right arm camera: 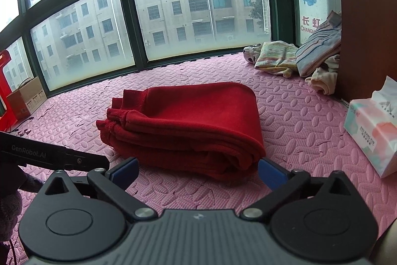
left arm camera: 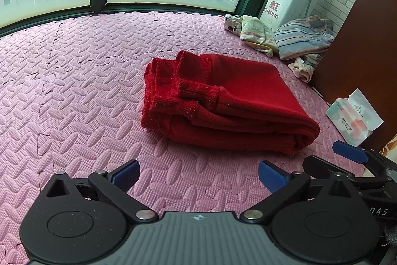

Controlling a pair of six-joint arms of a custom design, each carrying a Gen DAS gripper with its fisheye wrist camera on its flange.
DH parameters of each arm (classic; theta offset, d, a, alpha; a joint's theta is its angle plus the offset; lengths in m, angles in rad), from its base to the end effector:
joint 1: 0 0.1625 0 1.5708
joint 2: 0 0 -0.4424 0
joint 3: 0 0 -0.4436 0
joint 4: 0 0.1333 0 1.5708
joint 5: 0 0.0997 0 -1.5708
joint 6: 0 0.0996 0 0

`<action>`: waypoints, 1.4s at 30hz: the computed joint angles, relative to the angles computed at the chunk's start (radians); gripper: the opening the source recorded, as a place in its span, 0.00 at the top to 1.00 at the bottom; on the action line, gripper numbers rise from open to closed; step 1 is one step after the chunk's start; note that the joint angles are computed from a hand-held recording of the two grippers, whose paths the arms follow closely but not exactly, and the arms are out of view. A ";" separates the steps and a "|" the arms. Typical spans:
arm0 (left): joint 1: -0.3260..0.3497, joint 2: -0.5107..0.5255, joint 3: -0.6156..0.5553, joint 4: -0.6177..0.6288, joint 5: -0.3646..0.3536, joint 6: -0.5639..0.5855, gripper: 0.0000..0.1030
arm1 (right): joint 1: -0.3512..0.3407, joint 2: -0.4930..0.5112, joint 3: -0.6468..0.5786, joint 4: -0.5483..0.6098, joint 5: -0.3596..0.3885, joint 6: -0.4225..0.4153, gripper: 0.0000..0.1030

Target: Fold clothes

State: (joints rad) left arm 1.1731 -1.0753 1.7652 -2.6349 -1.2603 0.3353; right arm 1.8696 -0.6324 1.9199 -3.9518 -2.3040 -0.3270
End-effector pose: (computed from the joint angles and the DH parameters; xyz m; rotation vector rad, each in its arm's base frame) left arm -0.1124 -0.6903 0.2175 0.9243 2.6390 -0.5425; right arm 0.2381 -0.5465 0.0526 0.1798 -2.1524 1.2686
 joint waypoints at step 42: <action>-0.022 -0.072 0.099 -0.017 0.110 0.007 0.00 | 0.048 0.020 -0.002 0.114 -0.155 0.135 0.00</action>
